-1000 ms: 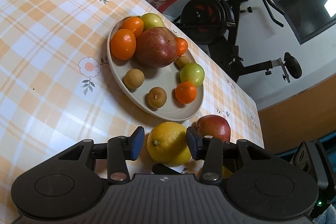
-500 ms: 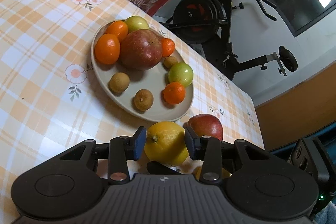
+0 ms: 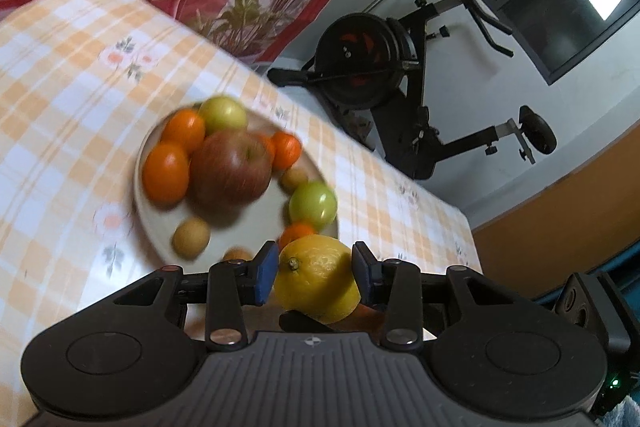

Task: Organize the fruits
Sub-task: 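Carry both lemons over the beige plate and open both grippers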

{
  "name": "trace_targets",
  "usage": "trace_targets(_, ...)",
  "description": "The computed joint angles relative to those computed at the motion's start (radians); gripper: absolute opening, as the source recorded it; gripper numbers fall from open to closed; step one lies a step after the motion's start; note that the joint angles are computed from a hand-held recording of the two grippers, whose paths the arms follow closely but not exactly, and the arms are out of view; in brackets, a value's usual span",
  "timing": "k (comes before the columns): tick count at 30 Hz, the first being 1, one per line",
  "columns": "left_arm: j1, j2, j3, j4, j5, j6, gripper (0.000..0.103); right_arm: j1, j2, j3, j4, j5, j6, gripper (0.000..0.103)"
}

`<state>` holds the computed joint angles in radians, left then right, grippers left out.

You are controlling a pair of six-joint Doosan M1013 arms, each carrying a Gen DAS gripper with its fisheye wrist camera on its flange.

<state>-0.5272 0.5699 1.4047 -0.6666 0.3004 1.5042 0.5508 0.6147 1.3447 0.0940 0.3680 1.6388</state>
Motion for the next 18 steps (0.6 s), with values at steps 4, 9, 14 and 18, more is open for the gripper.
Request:
trace_targets(4, 0.004, 0.022, -0.050, 0.067, 0.013, -0.049, 0.043, -0.009, 0.018, -0.044, -0.048, 0.008, 0.031, 0.050)
trace_targets(9, 0.009, 0.062, -0.133, 0.200, 0.064, -0.141, 0.043, -0.022, 0.054, -0.110, -0.067, 0.045, 0.038, 0.050)
trace_targets(14, 0.012, 0.097, -0.198, 0.306, 0.120, -0.186, 0.043, -0.034, 0.095, -0.175, -0.054, 0.093, 0.040, 0.050)
trace_targets(18, 0.019, 0.117, -0.227, 0.324, 0.147, -0.196, 0.043, -0.038, 0.118, -0.208, -0.066, 0.124, 0.044, 0.050)
